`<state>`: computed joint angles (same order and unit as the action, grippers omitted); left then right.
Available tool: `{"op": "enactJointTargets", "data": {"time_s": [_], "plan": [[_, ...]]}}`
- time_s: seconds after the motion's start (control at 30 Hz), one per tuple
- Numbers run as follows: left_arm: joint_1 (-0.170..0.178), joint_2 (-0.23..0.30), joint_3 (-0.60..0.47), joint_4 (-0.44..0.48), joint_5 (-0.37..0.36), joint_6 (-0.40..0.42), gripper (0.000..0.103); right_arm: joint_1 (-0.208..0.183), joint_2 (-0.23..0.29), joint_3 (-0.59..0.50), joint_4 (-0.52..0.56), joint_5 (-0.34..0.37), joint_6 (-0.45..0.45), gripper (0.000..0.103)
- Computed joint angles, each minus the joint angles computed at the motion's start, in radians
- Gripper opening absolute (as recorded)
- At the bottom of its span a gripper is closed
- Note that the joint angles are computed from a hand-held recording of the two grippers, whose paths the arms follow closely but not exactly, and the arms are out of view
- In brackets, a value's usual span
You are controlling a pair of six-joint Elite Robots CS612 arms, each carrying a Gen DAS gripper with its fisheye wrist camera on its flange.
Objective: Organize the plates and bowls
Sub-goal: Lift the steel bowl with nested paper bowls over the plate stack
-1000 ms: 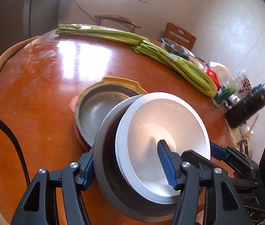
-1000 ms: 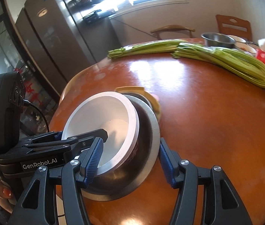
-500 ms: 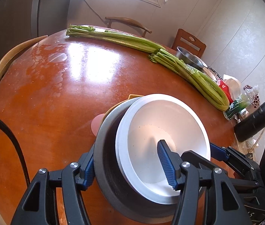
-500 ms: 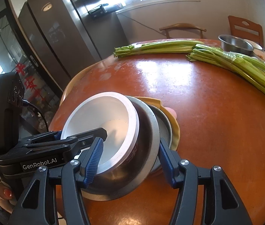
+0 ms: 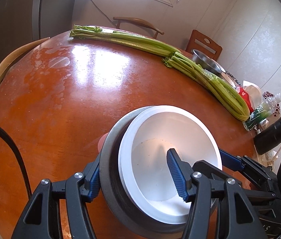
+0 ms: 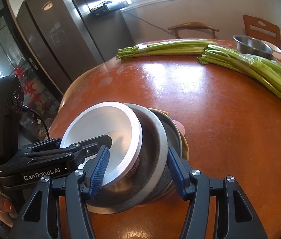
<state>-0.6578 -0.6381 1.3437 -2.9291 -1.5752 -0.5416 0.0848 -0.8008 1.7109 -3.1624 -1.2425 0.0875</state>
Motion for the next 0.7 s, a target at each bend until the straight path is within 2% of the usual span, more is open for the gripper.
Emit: {"op": "enactJointTargets", "data": {"time_s": [0.7], "plan": [[-0.002, 0.006, -0.002, -0.005, 0.013, 0.023, 0.059, 0.008, -0.006, 0.019, -0.029, -0.045, -0.014, 0.061]]}}
